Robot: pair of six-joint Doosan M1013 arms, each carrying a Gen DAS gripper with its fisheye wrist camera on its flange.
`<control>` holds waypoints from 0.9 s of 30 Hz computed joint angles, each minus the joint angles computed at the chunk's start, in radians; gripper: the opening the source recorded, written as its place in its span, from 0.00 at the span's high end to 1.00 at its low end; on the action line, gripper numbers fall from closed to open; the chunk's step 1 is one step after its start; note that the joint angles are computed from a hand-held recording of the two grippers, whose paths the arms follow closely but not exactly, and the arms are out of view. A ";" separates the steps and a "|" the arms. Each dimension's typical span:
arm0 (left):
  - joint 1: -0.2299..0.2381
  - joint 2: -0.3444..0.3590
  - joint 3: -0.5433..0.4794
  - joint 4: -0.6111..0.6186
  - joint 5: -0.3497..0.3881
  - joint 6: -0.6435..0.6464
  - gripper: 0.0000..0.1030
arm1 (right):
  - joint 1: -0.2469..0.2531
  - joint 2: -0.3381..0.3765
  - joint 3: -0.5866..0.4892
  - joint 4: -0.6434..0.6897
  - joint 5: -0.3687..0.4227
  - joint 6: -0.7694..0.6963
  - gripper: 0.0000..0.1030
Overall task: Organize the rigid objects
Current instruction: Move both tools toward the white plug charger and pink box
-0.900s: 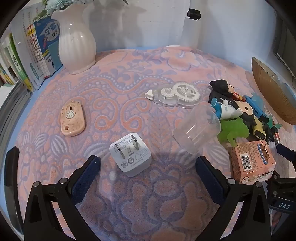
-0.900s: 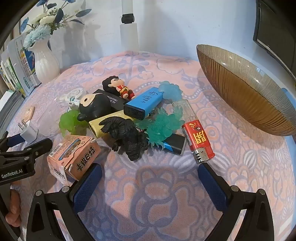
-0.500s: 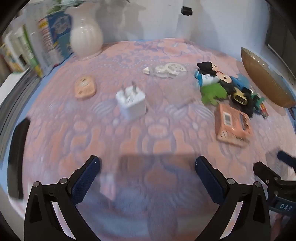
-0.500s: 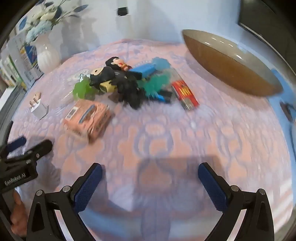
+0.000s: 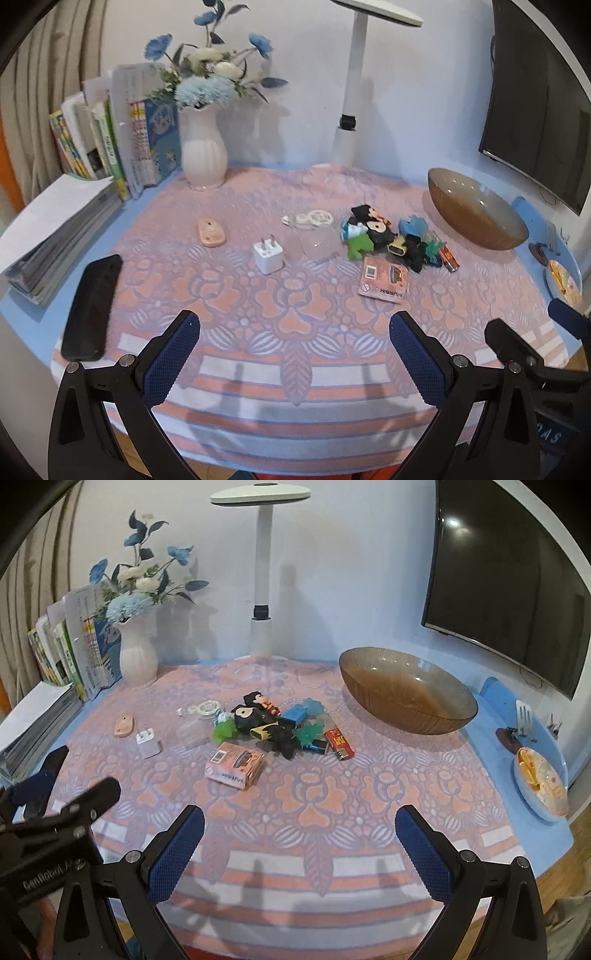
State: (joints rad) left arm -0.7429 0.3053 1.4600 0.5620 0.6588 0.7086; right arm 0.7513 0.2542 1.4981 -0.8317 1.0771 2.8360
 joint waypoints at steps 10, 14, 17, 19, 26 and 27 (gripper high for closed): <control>-0.027 -0.001 0.033 0.094 0.000 -0.100 0.01 | 0.004 0.001 0.007 0.020 -0.003 0.056 0.00; -0.028 0.006 0.024 0.075 0.003 -0.089 0.01 | -0.001 -0.003 0.009 0.032 -0.004 0.058 0.00; -0.032 0.009 0.020 0.080 0.006 -0.092 0.01 | -0.004 -0.004 0.012 0.037 -0.005 0.060 0.00; -0.033 0.011 0.019 0.078 0.004 -0.085 0.01 | -0.008 -0.004 0.012 0.044 -0.004 0.058 0.00; -0.028 0.019 0.008 0.011 -0.001 -0.029 0.01 | -0.019 -0.010 0.024 0.064 -0.015 0.076 0.00; -0.027 0.020 0.008 0.009 -0.001 -0.025 0.01 | -0.019 -0.009 0.023 0.065 -0.013 0.076 0.00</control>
State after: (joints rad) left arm -0.7702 0.3253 1.4676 0.5710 0.6581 0.6835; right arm 0.7325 0.2449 1.5215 -0.7663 1.0642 2.9120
